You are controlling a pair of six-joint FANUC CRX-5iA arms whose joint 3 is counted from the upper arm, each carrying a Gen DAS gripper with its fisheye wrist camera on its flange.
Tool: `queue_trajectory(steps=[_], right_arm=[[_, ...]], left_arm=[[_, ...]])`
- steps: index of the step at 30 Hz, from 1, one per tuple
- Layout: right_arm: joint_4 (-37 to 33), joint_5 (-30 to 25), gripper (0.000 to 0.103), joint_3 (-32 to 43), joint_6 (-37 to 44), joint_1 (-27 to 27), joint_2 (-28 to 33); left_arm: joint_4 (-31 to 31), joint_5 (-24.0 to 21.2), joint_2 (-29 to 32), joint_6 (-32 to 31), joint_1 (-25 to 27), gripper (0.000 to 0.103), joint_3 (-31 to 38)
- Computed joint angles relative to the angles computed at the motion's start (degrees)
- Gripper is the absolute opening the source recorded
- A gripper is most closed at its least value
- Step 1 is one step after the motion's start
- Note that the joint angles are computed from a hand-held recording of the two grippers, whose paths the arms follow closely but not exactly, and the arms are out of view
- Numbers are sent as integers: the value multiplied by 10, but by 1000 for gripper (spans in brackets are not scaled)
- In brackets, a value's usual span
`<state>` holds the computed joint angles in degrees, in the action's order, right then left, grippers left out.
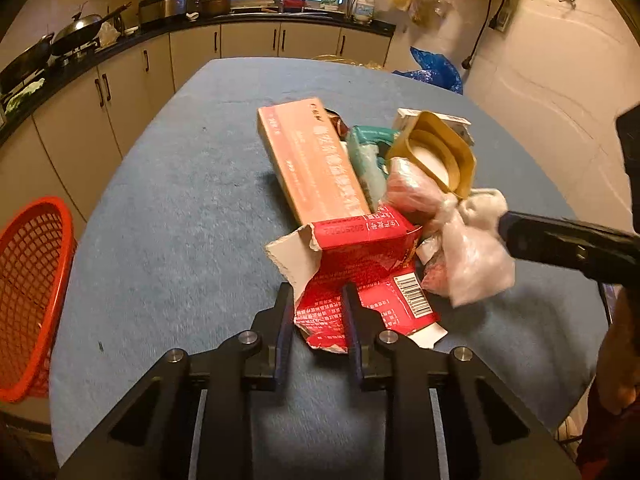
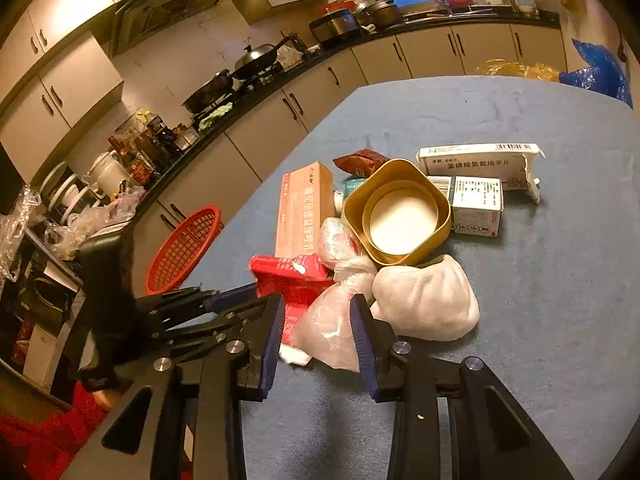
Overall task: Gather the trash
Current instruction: 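Grasp the pink plastic bag with the right gripper while the left gripper reaches the red box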
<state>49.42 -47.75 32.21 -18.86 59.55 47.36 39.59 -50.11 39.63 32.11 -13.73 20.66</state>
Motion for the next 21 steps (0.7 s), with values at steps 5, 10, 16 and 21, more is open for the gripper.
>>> queue_trajectory(steps=[5,10,16,21], right_arm=[[-60,-53,37,64,44,-2,30],[-96,-64,37,92,74,-7,44],[-123,-72,36,107,98,-6,51],[-114,-83,28,101,108,0,50]], left_arm=[[21,8,-29,-52,6,23,-49],[0,-9,-19,-35,8,24,-27],[-20,-15,-12,-8,8,51,-7],[-27,-16,-6,9,12,64,7]])
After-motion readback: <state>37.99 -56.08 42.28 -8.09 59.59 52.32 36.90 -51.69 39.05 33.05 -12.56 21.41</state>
